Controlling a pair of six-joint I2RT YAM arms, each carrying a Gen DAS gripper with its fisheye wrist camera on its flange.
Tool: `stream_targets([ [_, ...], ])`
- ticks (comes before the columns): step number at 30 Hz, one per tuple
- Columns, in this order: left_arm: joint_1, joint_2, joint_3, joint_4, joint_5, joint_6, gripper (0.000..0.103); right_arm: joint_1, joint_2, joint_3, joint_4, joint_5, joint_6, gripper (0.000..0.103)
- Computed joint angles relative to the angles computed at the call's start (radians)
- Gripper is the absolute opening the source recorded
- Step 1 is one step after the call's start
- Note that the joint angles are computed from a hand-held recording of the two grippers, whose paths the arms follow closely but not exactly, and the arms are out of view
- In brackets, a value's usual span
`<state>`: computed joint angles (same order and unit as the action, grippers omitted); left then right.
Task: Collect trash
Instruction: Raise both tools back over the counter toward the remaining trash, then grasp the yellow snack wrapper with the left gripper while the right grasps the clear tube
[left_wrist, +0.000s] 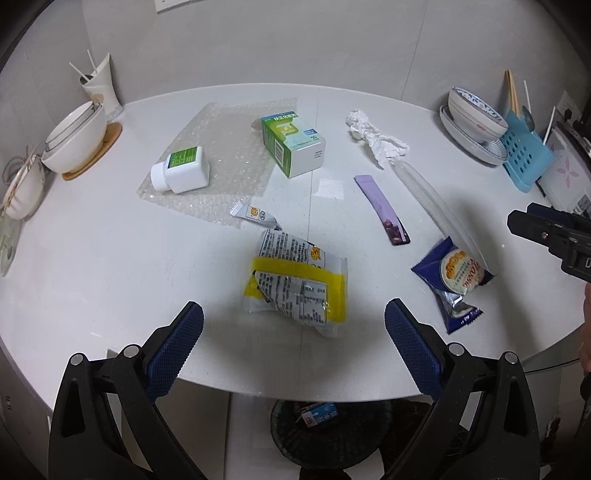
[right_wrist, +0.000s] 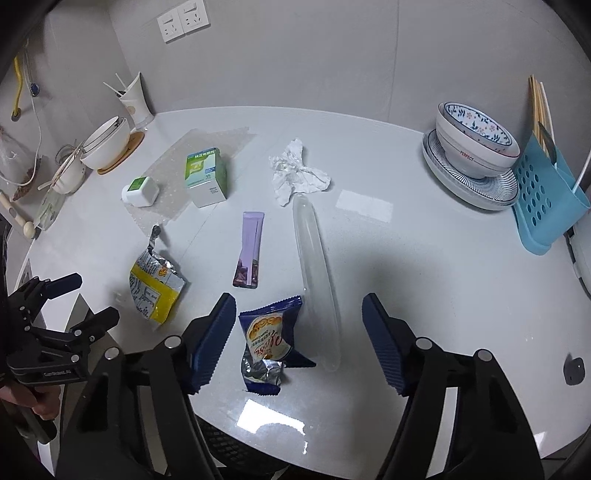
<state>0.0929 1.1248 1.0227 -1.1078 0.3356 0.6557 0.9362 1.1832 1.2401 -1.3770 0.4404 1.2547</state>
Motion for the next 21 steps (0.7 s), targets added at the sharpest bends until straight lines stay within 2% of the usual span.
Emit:
stream_targets([
  [6, -0.078, 0.078, 0.000, 0.065, -0.055, -0.088, 0.096, -0.171, 0.014, -0.074, 0.107, -0.109, -0.171, 0.060],
  [15, -0.153, 0.150, -0.047, 0.156, -0.131, -0.160, 0.094, -0.305, 0.078, -0.131, 0.205, -0.191, -0.293, 0.055],
  [21, -0.185, 0.192, -0.056, 0.175, -0.157, -0.178, 0.083, -0.366, 0.118, -0.164, 0.255, -0.246, -0.344, 0.050],
])
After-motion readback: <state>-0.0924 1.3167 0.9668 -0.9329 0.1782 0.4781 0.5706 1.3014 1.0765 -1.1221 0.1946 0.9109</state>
